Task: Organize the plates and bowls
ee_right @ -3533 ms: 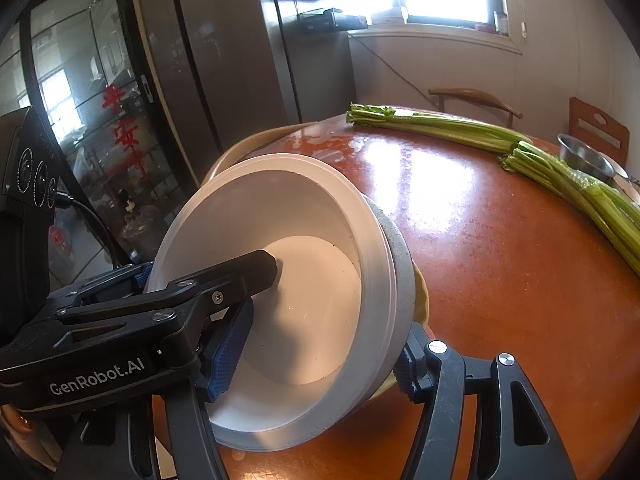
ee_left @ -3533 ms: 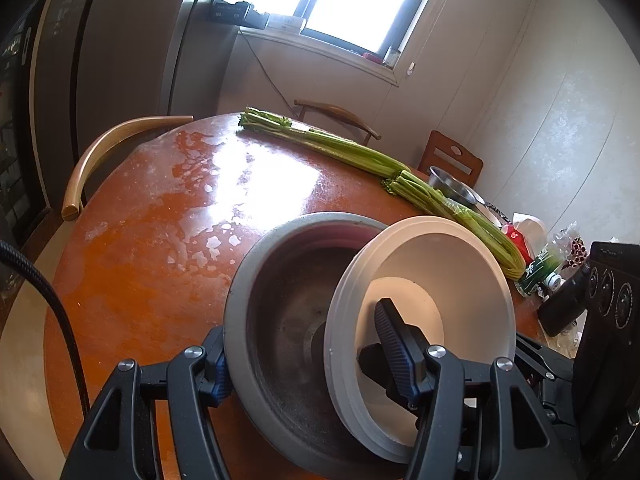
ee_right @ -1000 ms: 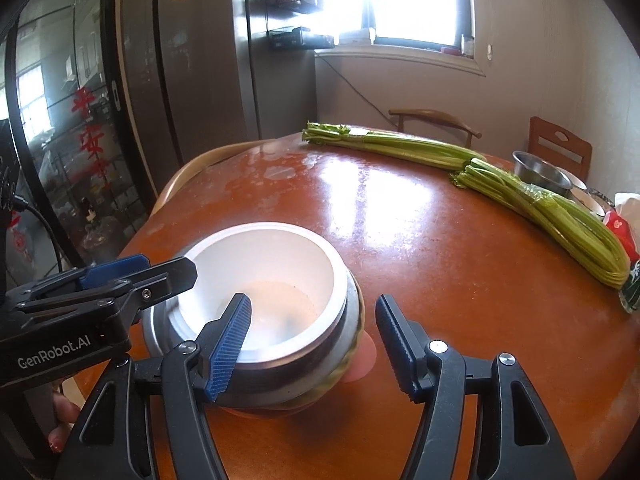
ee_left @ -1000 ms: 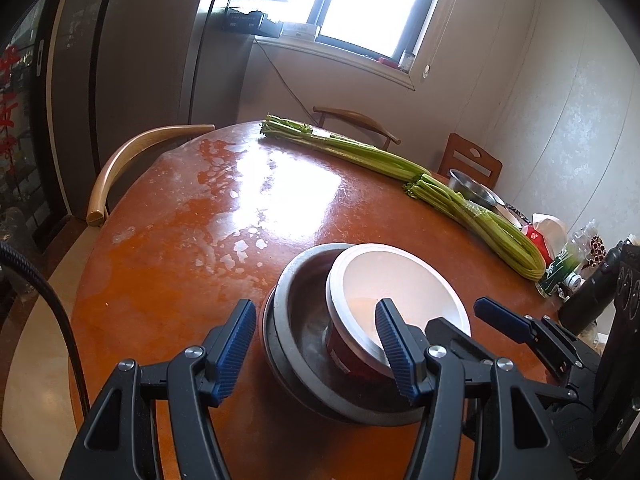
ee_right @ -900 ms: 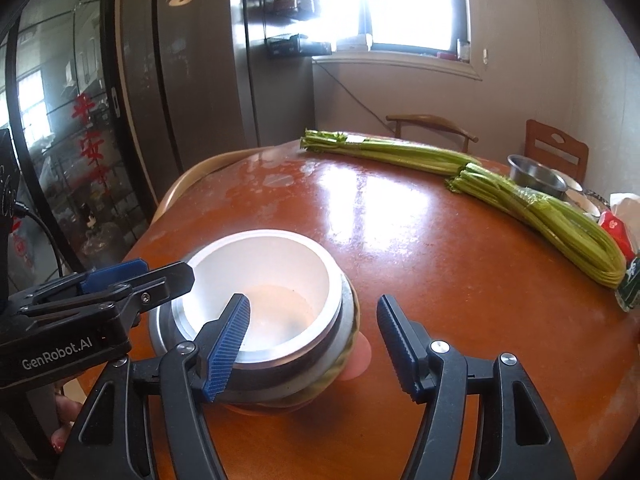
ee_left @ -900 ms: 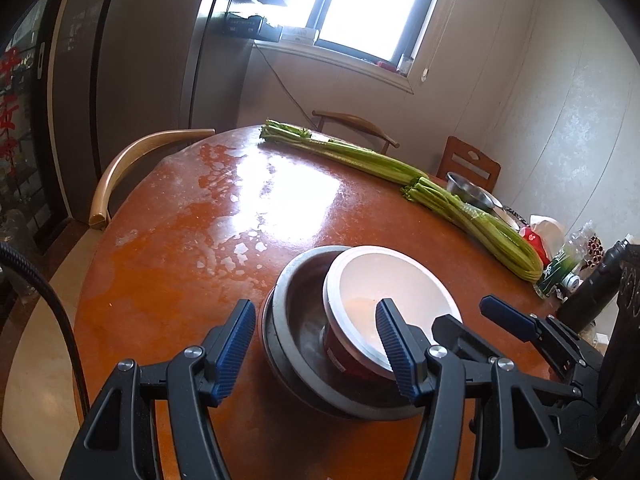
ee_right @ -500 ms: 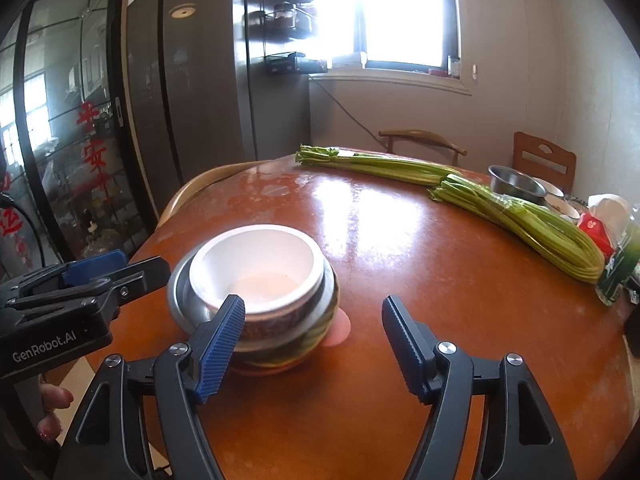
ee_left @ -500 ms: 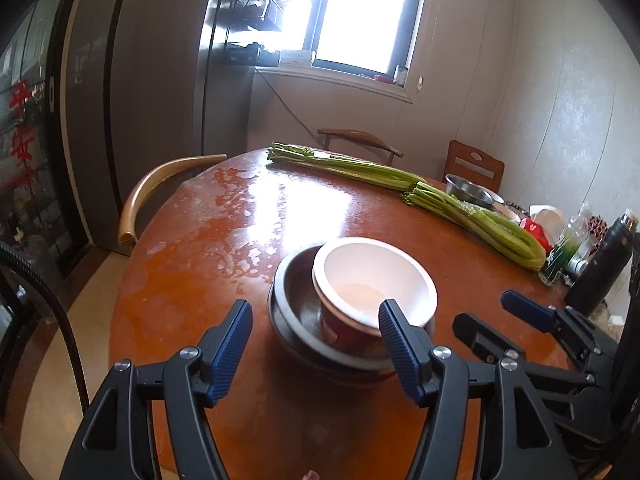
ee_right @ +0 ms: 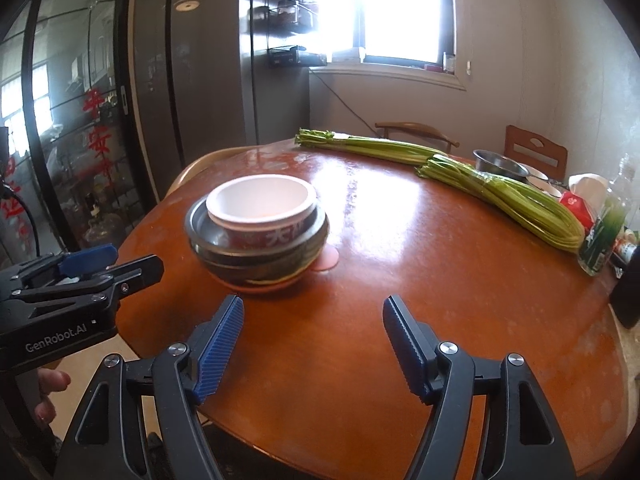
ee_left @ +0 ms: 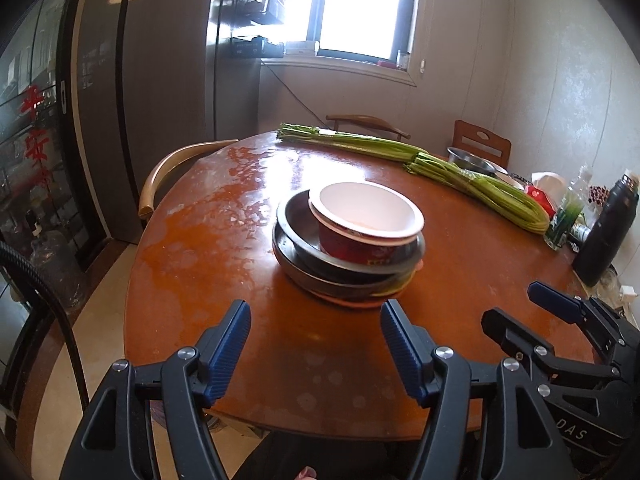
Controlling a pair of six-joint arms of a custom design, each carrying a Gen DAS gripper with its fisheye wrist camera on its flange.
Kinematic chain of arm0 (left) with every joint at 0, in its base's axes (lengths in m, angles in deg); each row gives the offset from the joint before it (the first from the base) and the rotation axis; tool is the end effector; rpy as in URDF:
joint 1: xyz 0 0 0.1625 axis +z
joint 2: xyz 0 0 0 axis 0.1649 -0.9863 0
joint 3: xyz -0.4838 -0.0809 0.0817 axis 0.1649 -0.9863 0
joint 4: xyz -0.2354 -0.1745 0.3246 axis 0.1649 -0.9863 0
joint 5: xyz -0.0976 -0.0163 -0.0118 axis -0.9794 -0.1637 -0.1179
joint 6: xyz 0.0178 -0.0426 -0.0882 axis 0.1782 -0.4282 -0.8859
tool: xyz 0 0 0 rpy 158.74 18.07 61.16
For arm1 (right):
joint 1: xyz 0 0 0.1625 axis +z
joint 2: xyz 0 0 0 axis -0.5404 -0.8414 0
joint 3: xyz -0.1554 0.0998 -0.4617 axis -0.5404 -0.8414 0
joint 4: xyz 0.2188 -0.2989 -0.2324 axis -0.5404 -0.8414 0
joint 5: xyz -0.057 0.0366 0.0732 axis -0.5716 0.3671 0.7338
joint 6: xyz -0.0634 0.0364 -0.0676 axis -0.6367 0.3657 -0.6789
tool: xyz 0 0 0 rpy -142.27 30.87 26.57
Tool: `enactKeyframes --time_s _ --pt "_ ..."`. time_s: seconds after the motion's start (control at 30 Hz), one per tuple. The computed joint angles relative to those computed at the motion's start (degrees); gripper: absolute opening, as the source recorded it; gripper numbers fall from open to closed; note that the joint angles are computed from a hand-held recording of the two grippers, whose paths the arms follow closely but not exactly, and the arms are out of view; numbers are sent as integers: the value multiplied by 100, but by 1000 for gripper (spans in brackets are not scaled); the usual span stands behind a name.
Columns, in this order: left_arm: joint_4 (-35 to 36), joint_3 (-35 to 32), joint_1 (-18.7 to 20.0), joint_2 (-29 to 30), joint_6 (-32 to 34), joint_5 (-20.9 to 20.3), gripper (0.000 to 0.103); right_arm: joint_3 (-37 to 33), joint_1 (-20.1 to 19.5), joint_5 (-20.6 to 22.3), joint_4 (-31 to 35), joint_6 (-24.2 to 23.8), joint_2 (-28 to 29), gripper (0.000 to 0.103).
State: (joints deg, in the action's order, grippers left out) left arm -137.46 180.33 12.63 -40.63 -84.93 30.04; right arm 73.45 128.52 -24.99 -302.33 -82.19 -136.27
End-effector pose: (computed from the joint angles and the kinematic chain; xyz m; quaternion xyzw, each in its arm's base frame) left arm -0.3073 -0.3588 0.0582 0.1609 0.8625 -0.3755 0.2988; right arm 0.1313 -0.3566 0.2331 0.2600 -0.8448 0.3615 0.2968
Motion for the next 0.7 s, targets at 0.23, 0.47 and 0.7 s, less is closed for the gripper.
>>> enactKeyframes --time_s 0.23,0.47,0.7 --pt "353 11 -176 23 -295 -89 67 256 -51 27 -84 51 -150 74" --pt "566 35 -295 44 -448 -147 67 359 -35 5 -181 63 -199 74" --pt "727 25 -364 44 -541 -146 67 441 -50 52 -209 53 -248 74"
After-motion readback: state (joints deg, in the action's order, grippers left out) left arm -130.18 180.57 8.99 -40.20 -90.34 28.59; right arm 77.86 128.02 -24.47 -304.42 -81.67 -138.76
